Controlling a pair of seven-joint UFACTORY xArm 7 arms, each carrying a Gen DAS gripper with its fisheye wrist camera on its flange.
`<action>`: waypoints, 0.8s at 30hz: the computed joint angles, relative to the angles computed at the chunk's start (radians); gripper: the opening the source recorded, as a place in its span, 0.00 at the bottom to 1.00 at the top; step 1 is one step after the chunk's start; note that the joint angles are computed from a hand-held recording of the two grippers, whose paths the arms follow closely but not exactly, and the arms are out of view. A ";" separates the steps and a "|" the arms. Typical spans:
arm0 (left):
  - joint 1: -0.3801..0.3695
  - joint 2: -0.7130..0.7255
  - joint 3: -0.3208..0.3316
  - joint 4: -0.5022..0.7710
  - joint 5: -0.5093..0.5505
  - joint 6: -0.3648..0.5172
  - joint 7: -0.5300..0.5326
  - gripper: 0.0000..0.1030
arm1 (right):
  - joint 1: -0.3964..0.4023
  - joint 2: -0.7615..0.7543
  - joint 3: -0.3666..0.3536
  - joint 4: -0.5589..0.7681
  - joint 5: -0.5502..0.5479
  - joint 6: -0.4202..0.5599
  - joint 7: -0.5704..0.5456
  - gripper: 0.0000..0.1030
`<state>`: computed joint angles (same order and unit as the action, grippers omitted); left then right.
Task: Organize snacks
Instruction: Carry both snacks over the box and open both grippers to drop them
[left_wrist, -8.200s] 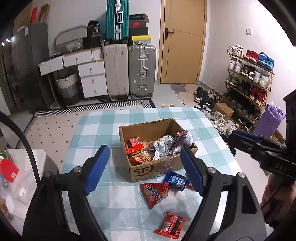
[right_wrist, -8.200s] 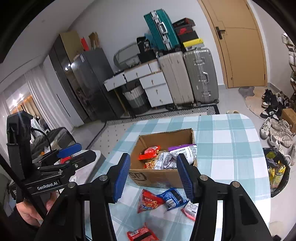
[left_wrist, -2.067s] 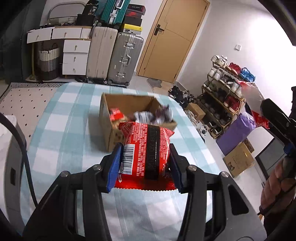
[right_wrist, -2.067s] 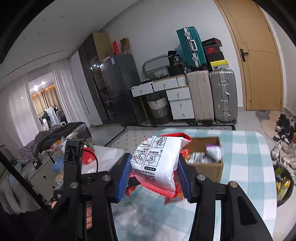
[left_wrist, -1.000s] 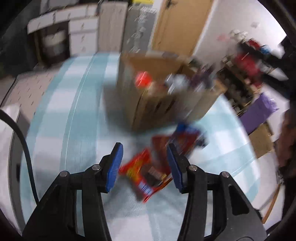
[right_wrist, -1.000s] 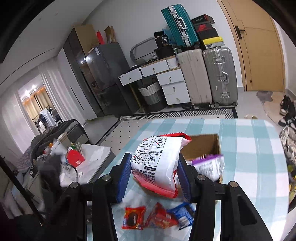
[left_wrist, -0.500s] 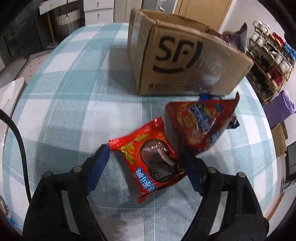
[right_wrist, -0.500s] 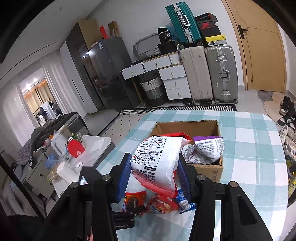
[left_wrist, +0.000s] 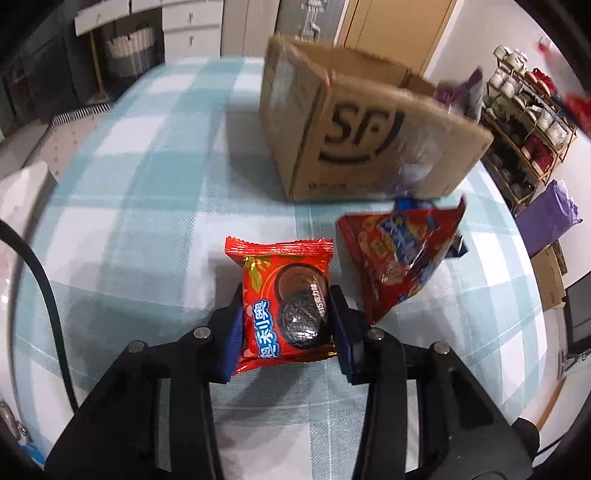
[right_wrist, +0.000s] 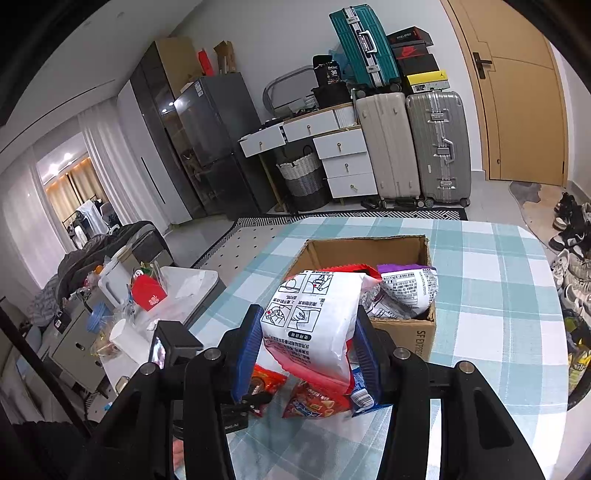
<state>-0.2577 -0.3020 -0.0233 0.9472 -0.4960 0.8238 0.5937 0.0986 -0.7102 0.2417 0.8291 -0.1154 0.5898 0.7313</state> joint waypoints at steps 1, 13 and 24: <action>-0.003 -0.012 0.013 0.010 -0.022 0.008 0.017 0.37 | 0.001 -0.001 0.000 0.001 0.000 0.002 -0.001 0.47; -0.003 0.092 0.009 0.378 -0.071 0.139 0.000 0.37 | -0.015 0.081 -0.012 0.123 -0.029 0.024 -0.051 0.47; 0.007 0.485 -0.109 0.973 0.014 0.362 -0.190 0.37 | -0.044 0.272 -0.083 0.340 -0.013 0.086 -0.090 0.47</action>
